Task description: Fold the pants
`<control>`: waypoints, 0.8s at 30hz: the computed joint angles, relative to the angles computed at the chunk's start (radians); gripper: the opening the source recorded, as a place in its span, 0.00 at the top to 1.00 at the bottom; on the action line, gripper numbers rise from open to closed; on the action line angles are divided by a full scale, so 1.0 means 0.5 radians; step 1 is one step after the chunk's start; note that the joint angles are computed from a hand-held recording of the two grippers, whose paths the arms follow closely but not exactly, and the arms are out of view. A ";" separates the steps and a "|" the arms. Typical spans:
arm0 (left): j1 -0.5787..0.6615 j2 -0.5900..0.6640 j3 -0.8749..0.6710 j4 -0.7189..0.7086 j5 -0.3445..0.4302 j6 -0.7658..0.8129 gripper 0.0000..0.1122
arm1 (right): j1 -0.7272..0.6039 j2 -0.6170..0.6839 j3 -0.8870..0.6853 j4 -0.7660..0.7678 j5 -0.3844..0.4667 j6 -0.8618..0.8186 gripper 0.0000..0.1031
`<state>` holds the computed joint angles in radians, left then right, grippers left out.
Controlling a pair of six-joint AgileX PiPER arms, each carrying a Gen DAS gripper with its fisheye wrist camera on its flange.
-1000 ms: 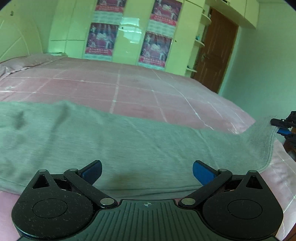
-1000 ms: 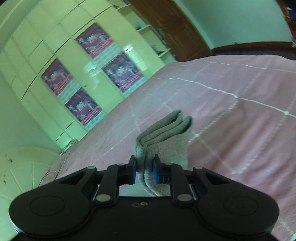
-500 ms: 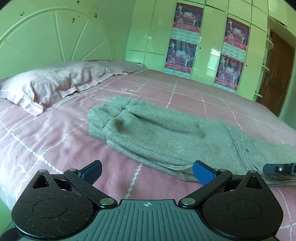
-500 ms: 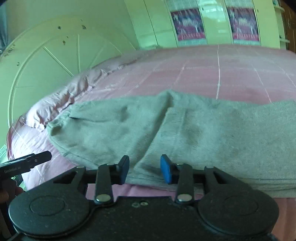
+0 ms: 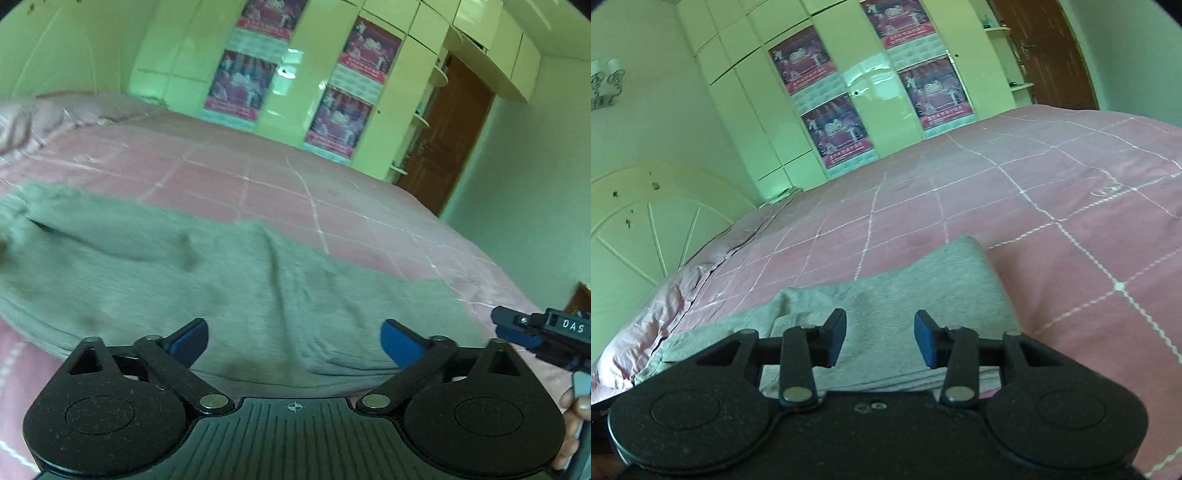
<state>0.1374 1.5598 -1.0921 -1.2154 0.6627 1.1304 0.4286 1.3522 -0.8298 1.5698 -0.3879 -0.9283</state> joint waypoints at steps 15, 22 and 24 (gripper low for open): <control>-0.369 0.210 -0.227 0.626 -0.118 -0.994 0.55 | -0.160 -0.079 0.367 -0.955 0.011 1.125 0.61; -0.413 0.106 -0.179 0.677 -0.198 -0.974 0.59 | -0.180 -0.076 0.378 -1.081 0.015 1.270 0.59; -0.433 0.131 -0.214 0.753 -0.174 -1.032 0.59 | -0.177 -0.071 0.379 -1.085 0.019 1.275 0.59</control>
